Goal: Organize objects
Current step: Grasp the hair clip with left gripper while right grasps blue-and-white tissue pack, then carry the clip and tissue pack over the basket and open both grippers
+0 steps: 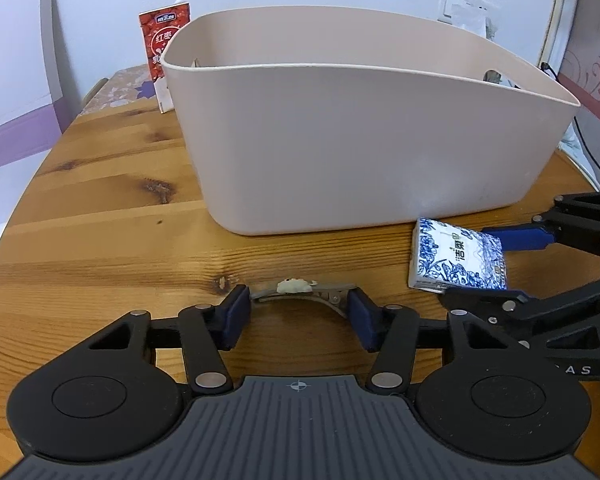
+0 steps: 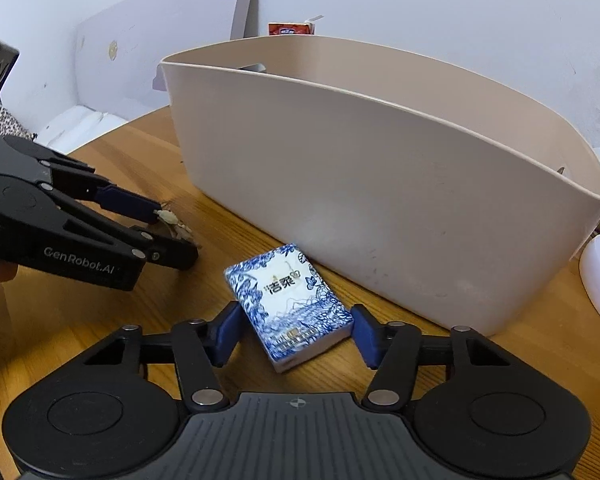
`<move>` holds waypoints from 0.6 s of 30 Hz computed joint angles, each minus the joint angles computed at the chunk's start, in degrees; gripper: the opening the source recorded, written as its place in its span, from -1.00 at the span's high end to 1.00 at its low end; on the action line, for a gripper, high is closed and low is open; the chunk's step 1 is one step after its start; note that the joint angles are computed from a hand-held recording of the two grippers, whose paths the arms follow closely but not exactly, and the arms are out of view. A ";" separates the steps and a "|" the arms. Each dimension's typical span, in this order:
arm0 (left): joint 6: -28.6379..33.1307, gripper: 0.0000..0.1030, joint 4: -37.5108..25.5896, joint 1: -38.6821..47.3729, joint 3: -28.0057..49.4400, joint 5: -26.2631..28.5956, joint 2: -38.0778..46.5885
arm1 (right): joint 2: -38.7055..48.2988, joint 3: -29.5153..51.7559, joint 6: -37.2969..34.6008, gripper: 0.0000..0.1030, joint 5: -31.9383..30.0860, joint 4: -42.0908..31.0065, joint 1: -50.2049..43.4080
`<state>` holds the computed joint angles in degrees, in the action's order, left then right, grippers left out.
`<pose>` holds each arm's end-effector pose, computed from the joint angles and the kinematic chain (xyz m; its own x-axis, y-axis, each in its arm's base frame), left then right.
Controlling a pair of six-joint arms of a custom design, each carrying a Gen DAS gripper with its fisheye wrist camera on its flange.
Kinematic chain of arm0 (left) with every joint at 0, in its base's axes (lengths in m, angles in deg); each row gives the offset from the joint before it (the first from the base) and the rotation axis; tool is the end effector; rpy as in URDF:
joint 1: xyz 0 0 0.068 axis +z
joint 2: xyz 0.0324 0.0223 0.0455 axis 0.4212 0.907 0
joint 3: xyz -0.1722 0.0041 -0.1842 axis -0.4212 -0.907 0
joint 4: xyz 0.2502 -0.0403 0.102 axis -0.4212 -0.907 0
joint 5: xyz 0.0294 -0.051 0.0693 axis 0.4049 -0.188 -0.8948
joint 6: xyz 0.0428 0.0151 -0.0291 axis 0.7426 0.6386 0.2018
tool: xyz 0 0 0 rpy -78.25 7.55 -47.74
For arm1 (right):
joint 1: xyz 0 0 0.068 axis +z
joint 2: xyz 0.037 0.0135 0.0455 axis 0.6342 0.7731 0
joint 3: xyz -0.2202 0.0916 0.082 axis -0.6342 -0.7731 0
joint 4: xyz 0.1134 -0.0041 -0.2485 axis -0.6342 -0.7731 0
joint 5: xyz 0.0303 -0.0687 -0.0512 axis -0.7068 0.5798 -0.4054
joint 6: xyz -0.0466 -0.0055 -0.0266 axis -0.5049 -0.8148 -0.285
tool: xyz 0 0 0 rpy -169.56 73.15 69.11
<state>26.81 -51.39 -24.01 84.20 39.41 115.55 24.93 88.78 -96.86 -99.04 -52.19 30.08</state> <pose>0.1702 -0.1734 0.2070 -0.7495 0.1320 -0.6487 0.1780 0.9840 -0.0054 0.1722 -0.0117 0.1697 -0.5891 -0.4209 -0.6898 -0.5581 0.8293 -0.0294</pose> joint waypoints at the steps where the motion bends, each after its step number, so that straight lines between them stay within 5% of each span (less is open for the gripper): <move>1: -0.26 -0.06 -0.08 0.17 -0.08 0.20 -0.17 | -0.88 -0.07 -0.46 -0.02 0.25 -0.82 -0.19; 9: -4.06 -0.06 -3.84 -2.36 -0.93 -1.71 -3.80 | -6.84 -0.85 -4.11 0.04 -1.90 -7.19 -5.78; 18: -8.37 -0.06 -10.49 -8.55 1.27 -7.36 -7.28 | -13.00 3.08 -17.09 0.05 -13.13 -22.06 -22.24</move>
<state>18.44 -61.88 -32.56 85.48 32.05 108.27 11.92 91.85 -113.95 -112.17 -74.25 7.83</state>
